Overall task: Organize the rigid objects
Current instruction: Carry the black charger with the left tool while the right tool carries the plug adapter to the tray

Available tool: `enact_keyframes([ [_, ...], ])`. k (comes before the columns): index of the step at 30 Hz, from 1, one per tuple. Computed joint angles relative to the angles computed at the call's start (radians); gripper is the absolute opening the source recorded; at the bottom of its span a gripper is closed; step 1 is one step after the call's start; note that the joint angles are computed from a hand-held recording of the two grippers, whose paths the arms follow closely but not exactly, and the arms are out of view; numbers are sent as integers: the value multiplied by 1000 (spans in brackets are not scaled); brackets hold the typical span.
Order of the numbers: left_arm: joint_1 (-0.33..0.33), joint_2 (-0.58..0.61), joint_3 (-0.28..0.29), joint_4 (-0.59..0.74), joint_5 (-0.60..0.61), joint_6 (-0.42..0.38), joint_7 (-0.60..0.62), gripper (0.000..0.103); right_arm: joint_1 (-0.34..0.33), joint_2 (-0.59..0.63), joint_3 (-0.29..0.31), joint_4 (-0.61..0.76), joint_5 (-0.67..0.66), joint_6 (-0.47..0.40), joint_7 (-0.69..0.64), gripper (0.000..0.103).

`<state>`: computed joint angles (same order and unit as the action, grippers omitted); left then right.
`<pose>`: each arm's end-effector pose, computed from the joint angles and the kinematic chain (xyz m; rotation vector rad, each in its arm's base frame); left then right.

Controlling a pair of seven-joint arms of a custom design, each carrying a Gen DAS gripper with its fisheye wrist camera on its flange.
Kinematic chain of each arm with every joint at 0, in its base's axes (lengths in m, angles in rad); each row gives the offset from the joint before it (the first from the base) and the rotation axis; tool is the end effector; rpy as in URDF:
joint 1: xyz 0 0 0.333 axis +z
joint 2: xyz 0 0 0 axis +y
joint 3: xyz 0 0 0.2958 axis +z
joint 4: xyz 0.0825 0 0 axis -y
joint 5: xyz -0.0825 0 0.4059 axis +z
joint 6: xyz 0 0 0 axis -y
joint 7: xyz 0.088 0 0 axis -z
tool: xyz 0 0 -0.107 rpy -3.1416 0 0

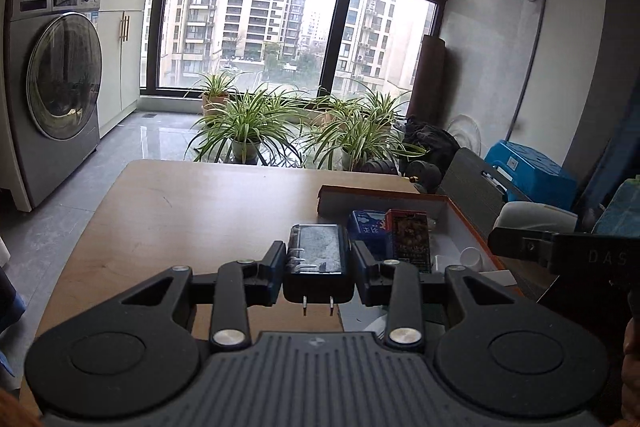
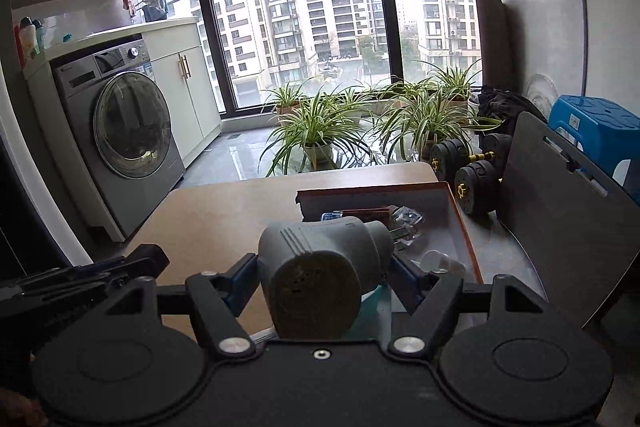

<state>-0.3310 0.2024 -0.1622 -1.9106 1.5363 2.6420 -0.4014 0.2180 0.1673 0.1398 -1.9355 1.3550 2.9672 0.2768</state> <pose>0.5600 -0.3256 0.4004 -1.7679 1.3760 -0.9905 0.6177 0.1563 0.4269 -1.7895 1.2136 -0.4732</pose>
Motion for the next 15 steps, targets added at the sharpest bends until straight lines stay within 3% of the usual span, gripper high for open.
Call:
enact_keyframes([
  [5, -15, 33, -1, 38, 11, 19, 11, 36, -24, -10, -16, -18, 62, -5, -49, 84],
  [15, -56, 120, 20, 129, 1, 61, 41, 36, -53, 16, -36, -21, 53, -14, -49, 84],
])
